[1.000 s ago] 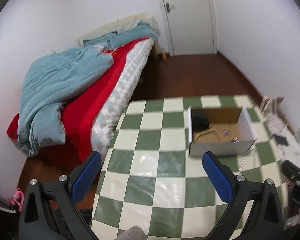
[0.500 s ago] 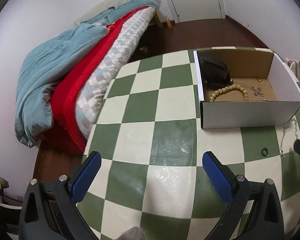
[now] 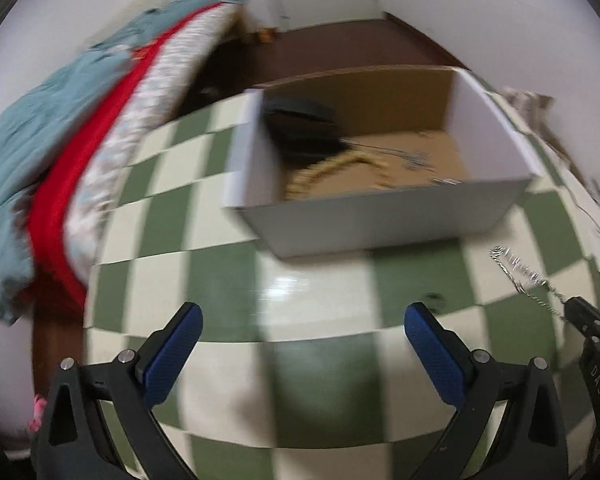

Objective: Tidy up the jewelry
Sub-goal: 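Lower right tool onto thin silver chain while left tool grasps small black ring, then carry black ring with left tool and thin chain with right tool over box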

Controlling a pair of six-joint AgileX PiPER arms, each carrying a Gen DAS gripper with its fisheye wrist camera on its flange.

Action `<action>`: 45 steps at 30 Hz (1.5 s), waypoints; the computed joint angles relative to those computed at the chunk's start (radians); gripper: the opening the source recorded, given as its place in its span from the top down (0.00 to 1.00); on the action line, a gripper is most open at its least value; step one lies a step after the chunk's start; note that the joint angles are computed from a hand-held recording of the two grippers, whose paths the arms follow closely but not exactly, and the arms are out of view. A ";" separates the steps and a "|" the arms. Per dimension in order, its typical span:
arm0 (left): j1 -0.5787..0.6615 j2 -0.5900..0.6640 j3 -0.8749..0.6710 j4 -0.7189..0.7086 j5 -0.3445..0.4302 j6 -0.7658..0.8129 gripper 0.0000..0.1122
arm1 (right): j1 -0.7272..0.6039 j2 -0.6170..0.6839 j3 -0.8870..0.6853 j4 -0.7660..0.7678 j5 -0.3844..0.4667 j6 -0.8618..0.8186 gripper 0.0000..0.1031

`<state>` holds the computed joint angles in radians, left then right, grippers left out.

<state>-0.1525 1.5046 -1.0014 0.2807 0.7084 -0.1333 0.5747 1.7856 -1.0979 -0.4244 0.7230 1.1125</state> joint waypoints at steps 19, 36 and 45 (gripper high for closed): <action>-0.070 0.085 -0.050 -0.194 0.033 0.153 0.92 | -0.052 -0.093 0.113 0.027 -0.039 0.030 0.99; 0.044 -0.120 -0.065 -0.267 0.158 0.262 0.92 | 0.055 -0.260 -0.040 0.003 0.103 0.009 0.99; 0.174 -0.098 -0.365 -0.401 0.317 0.365 0.92 | 0.119 -0.260 -0.327 -0.029 0.255 -0.100 0.99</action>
<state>0.0219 1.4068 -1.3666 -0.1200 1.0252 0.2319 0.6936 1.5255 -1.4250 -0.4533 0.9783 1.0126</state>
